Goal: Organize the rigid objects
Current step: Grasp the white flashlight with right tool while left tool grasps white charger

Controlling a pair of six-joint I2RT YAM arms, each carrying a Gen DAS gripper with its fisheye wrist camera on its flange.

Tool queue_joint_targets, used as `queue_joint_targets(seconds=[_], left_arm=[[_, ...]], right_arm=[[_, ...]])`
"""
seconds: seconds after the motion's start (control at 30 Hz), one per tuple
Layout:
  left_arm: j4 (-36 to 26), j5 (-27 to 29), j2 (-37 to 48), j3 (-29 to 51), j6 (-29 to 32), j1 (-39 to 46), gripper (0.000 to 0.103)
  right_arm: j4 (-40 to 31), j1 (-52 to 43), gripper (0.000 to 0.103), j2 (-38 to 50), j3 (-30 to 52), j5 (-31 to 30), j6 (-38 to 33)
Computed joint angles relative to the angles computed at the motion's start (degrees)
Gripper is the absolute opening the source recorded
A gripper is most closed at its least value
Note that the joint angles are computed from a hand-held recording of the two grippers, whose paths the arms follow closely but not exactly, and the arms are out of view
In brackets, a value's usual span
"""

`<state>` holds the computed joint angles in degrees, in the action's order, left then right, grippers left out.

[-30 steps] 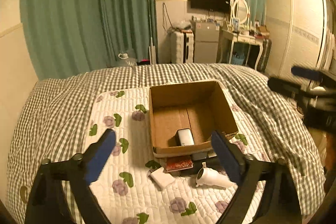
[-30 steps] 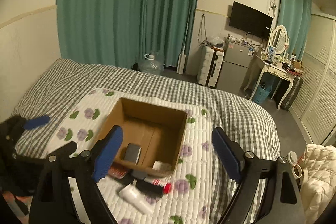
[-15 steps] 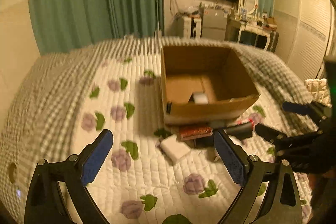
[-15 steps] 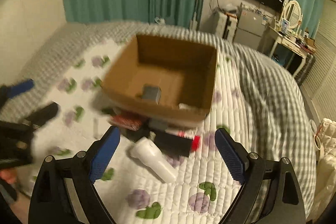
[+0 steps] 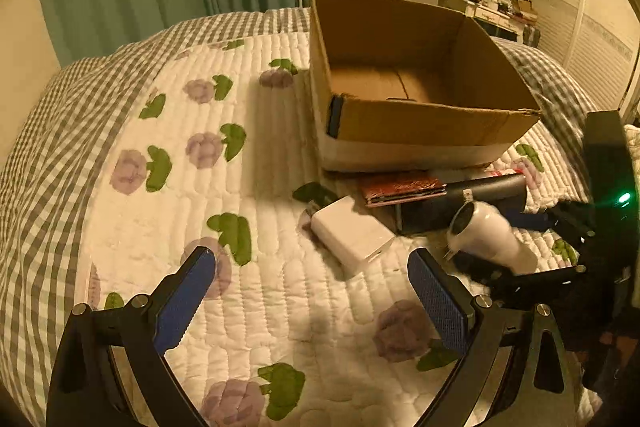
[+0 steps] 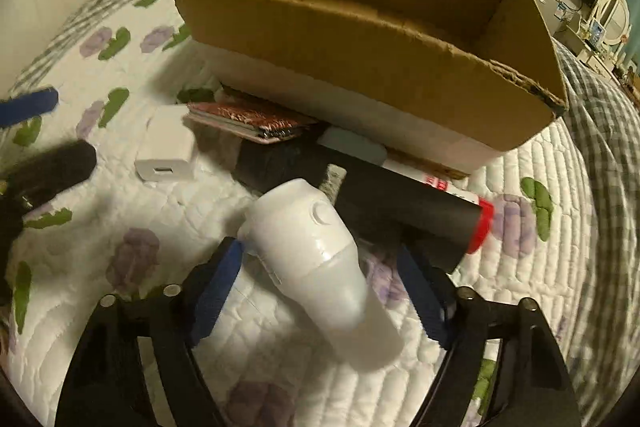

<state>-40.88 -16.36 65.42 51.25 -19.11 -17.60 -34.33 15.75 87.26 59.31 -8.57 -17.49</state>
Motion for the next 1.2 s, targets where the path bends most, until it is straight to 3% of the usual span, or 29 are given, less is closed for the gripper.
queue_joint_targets(seconds=[0.03,0.1,0.17,0.3,0.43,0.6,0.93,1.03,1.13,1.2], left_arm=[[0.3,0.4,-0.1,-0.3,0.1,0.3,0.099],[-0.1,0.6,0.1,-0.1,-0.5,0.2,0.099],[-0.3,0.2,0.5,0.2,-0.8,-0.4,0.099],[-0.8,-1.0,1.7,1.2,-0.7,-2.3,0.099],[-0.3,0.7,5.3,3.4,-0.6,-2.2,0.099],[-0.9,-1.9,13.4,7.8,0.9,-1.8,0.099],[2.2,2.2,23.3,10.0,5.5,-0.6,0.097],[3.6,1.9,25.0,9.8,6.7,-0.9,0.086],[4.9,2.5,23.5,8.5,7.5,-0.8,0.065],[5.4,3.9,21.3,7.2,7.6,-0.4,0.065]], right_arm=[[-1.5,-0.8,0.053,0.2,0.7,-2.6,0.2],[-2.1,-0.6,0.047,-1.1,0.5,-2.2,0.4],[-2.1,-0.5,0.047,-3.6,-0.1,-1.4,0.6],[-5.3,-4.8,0.047,-5.5,2.6,-6.7,4.0],[-6.1,-7.2,0.047,-5.2,5.5,-3.2,5.8],[-4.9,-8.9,0.047,-3.3,6.7,-4.5,8.1],[-3.2,-8.3,0.047,0.6,8.9,-4.9,9.1],[-2.1,-7.7,0.047,1.3,8.5,-4.8,10.4],[-1.5,-7.1,0.047,1.8,7.9,-4.5,10.6],[-1.4,-6.7,0.047,1.8,7.5,-3.9,10.6]])
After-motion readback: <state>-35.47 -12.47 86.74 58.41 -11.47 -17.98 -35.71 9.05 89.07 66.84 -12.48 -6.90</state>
